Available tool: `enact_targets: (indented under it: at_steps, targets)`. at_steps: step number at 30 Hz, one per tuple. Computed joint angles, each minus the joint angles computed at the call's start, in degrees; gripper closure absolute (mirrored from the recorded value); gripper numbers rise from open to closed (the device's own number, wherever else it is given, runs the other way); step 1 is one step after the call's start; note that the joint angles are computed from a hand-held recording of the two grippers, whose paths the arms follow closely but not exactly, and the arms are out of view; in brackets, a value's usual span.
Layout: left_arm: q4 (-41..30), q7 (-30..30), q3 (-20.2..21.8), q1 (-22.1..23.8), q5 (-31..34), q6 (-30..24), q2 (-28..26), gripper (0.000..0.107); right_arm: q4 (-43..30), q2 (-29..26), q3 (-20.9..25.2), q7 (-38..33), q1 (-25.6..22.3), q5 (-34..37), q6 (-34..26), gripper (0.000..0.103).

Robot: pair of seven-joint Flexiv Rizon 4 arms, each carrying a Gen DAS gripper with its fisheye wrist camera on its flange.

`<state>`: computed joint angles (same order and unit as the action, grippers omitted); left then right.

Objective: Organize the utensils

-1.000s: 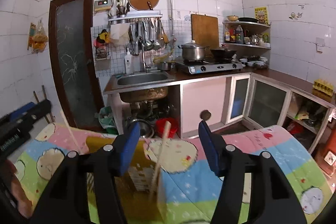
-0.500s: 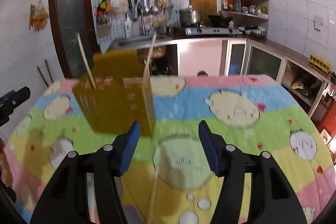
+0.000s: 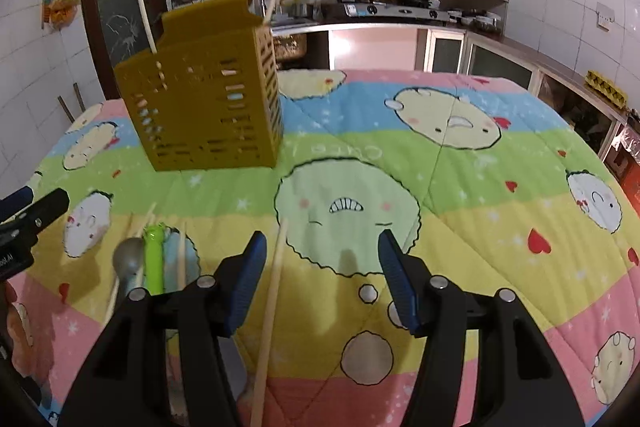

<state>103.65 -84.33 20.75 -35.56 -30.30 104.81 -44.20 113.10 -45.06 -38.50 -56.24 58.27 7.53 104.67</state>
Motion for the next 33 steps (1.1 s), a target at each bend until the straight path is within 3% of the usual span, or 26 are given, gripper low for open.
enact_targets:
  at_steps: [4,17,19,25,33]
  targets:
    - [-2.06,-1.16,1.23,-0.54,-0.4,-3.53,-2.18,0.009,-1.04,-1.03,0.48,0.51,-0.59,-0.96,-1.52,0.045]
    - [-8.7,-8.22,1.62,1.91,7.1,-15.76,-4.42,0.01,-3.93,0.79,7.33,5.02,-7.81,-8.38,-6.73,0.046]
    - [-9.64,-9.22,2.37,1.63,8.63,-17.73,-4.74,0.013,-3.99,0.93,7.35,5.95,-8.0,-9.78,-7.4,0.046]
    - [-9.51,-11.02,-1.49,5.09,12.3,-18.36,-3.47,0.022,-3.71,1.24,7.46,8.11,-8.53,-13.28,-8.3,0.054]
    - [-11.17,-14.7,-2.35,5.91,18.12,-21.44,-3.02,0.045,-3.29,1.6,6.96,9.92,-8.39,-15.4,-9.07,0.065]
